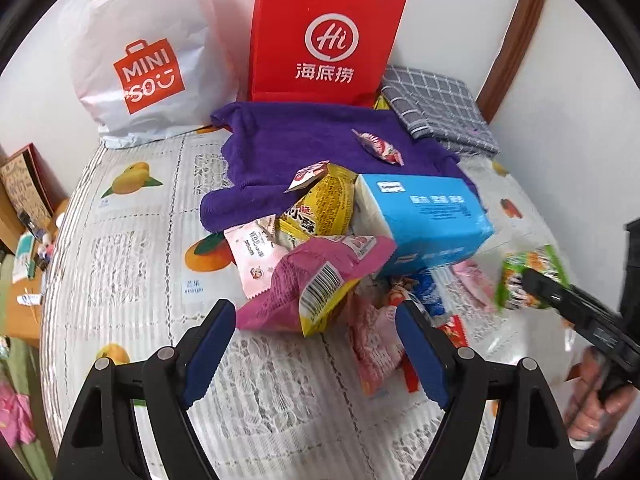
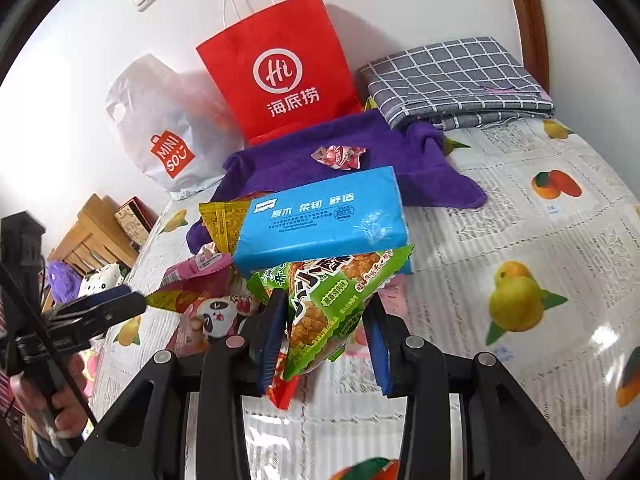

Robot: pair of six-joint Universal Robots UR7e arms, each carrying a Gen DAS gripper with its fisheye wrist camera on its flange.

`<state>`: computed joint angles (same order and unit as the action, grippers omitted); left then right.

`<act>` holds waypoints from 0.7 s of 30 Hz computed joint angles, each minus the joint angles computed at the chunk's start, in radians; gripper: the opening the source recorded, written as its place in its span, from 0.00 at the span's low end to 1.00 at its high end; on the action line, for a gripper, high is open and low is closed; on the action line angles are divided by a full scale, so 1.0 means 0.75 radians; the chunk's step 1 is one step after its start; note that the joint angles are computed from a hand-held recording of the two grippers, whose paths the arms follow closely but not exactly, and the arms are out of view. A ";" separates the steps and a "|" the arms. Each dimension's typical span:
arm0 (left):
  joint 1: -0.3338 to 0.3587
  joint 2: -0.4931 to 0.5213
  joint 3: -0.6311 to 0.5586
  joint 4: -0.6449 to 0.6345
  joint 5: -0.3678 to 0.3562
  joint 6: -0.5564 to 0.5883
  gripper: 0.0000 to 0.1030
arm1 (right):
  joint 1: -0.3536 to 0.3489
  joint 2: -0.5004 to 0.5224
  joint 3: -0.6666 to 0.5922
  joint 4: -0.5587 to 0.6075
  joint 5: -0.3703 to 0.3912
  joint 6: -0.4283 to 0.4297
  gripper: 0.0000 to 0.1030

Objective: Organize snacks
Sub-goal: 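Grasp the pink barcode snack bag with the left tool while the right tool holds the green bag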

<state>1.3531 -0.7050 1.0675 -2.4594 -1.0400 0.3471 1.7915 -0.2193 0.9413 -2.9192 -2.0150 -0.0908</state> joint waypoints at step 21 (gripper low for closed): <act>0.032 0.206 -0.315 0.178 -0.012 -0.081 0.48 | -0.020 -0.107 0.202 -0.135 -0.049 -0.060 0.37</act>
